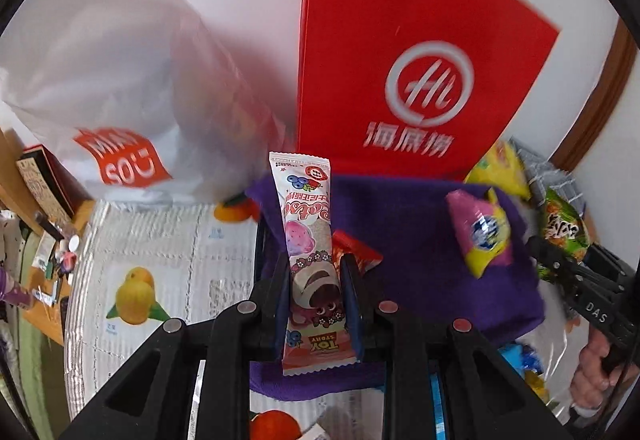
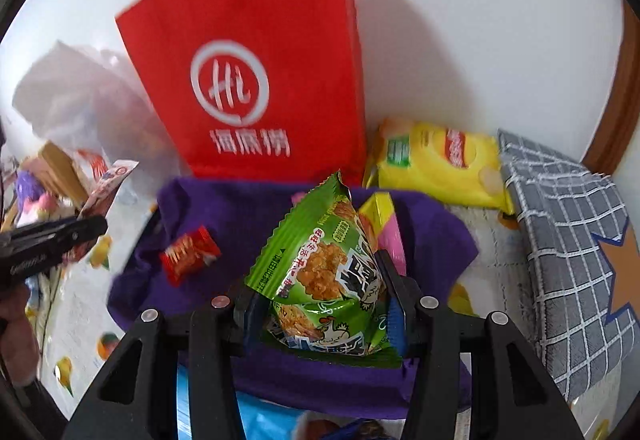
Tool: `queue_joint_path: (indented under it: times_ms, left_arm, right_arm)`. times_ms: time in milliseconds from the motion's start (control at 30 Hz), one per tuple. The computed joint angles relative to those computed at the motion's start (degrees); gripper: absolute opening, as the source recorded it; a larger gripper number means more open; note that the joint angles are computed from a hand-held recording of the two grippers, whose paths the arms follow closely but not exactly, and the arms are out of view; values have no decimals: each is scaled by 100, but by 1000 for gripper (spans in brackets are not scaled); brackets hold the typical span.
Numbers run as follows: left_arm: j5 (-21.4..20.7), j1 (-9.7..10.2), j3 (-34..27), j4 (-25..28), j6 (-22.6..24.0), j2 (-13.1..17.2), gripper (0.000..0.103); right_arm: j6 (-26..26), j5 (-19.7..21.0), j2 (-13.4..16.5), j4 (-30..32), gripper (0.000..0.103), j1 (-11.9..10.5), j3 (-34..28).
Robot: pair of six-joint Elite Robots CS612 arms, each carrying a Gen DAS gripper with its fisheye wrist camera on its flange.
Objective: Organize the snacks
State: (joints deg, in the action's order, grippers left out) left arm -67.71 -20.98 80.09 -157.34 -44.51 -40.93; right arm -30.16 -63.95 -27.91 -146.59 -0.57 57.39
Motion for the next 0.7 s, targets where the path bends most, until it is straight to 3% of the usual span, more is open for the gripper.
queue_joint_path:
  times_ms: [400, 700]
  left_arm:
    - [-193, 93, -59, 169, -129, 90, 23]
    - [-350, 117, -195, 382, -135, 192, 23]
  right_arm:
    - [-361, -661, 382, 1068, 49, 100, -604]
    - [-591, -720, 456, 1598, 49, 137, -743]
